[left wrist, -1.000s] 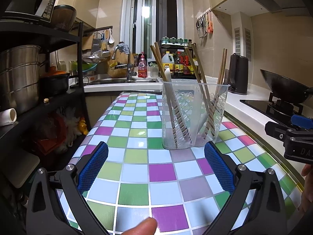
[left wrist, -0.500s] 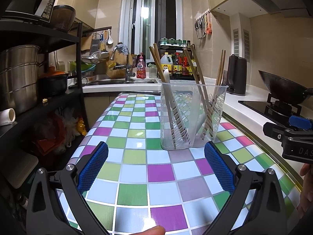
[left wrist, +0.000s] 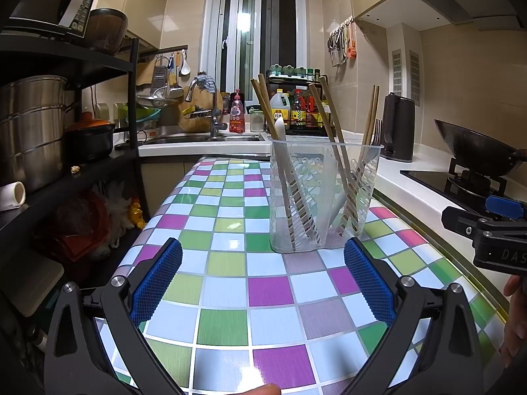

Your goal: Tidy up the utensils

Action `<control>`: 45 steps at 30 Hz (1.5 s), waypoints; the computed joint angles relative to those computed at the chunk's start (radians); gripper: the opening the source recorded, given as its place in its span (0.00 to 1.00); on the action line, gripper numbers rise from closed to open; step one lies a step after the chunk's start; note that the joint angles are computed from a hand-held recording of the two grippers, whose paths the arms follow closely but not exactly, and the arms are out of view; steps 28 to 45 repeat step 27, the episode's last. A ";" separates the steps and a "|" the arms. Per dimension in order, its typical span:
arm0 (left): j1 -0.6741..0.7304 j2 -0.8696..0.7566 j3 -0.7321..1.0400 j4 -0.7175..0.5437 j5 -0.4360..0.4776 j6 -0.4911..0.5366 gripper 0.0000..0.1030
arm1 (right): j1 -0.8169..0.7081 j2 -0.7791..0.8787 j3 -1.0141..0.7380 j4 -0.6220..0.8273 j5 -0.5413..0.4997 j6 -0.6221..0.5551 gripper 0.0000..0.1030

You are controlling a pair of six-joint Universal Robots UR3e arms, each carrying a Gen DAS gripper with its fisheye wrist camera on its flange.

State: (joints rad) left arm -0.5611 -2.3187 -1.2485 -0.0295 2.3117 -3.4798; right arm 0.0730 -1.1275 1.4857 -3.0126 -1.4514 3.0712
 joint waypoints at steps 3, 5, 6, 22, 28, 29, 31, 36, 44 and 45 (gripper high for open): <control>-0.001 -0.001 0.004 -0.002 0.001 0.000 0.93 | 0.001 0.001 -0.001 -0.002 -0.002 -0.001 0.94; -0.001 -0.002 0.007 -0.004 0.003 -0.002 0.93 | 0.001 0.001 -0.001 -0.001 -0.003 0.000 0.94; 0.000 -0.001 0.007 -0.005 0.002 -0.003 0.93 | 0.001 0.001 -0.001 -0.001 -0.003 0.000 0.94; 0.004 0.005 -0.005 0.000 -0.015 -0.003 0.93 | 0.004 0.004 -0.002 -0.002 -0.002 -0.002 0.94; 0.012 0.016 -0.018 -0.008 -0.030 -0.018 0.93 | 0.004 0.004 -0.001 -0.002 -0.002 -0.002 0.94; 0.012 0.016 -0.018 -0.008 -0.030 -0.018 0.93 | 0.004 0.004 -0.001 -0.002 -0.002 -0.002 0.94; 0.012 0.016 -0.018 -0.008 -0.030 -0.018 0.93 | 0.004 0.004 -0.001 -0.002 -0.002 -0.002 0.94; 0.012 0.016 -0.018 -0.008 -0.030 -0.018 0.93 | 0.004 0.004 -0.001 -0.002 -0.002 -0.002 0.94; 0.012 0.016 -0.018 -0.008 -0.030 -0.018 0.93 | 0.004 0.004 -0.001 -0.002 -0.002 -0.002 0.94; 0.012 0.016 -0.018 -0.008 -0.030 -0.018 0.93 | 0.004 0.004 -0.001 -0.002 -0.002 -0.002 0.94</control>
